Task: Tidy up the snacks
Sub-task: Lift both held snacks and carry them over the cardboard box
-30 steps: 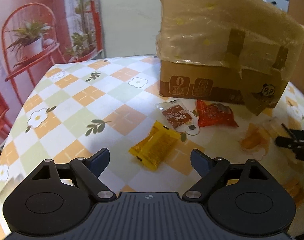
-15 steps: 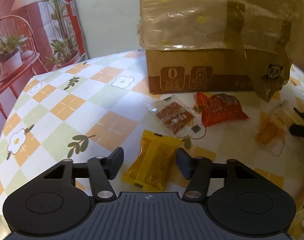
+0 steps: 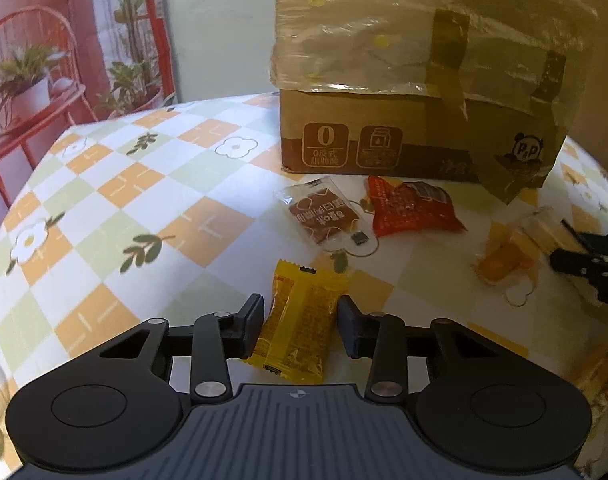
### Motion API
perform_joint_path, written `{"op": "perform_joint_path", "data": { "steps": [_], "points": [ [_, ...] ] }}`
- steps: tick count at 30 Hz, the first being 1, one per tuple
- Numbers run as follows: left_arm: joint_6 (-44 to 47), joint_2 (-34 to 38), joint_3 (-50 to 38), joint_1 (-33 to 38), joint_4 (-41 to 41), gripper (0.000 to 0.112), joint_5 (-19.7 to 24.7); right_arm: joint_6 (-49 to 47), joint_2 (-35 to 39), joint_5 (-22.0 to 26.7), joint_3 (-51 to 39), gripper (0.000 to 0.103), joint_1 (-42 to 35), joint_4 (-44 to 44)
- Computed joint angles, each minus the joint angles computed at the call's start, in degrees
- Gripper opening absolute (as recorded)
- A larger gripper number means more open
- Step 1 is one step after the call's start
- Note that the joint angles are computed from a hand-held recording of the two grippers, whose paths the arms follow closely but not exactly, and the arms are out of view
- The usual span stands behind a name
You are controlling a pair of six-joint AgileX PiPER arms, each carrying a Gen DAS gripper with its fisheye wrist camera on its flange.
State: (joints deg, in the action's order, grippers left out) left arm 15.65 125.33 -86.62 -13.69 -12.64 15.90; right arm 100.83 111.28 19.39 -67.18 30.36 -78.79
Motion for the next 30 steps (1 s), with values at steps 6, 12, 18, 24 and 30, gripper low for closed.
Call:
{"op": "perform_joint_path", "data": {
  "steps": [6,12,18,24,30],
  "points": [
    [2.09,-3.4,4.67,0.01,-5.0,0.042,-2.52,-12.59,0.05,-0.44,-2.26,0.05,-0.88,12.35],
    [9.27,-7.27,9.22,0.01,-13.93,0.042,-5.44,-12.23,-2.19,-1.16,-1.33,0.049,-0.86,13.55],
    [19.01,-11.1,12.1,0.04,-24.03,0.042,-7.08,-12.29,-4.76,0.63,-1.33,0.049,0.24,13.61],
    [26.97,-14.26,11.0,0.09,-31.83,0.042,-7.37,-11.91,-8.2,3.39,-1.85,0.049,1.58,11.97],
    [30.36,-16.1,7.27,-0.81,-35.02,0.042,-6.94,-12.66,-10.9,5.46,-4.24,0.049,2.43,11.09]
  ]
}}
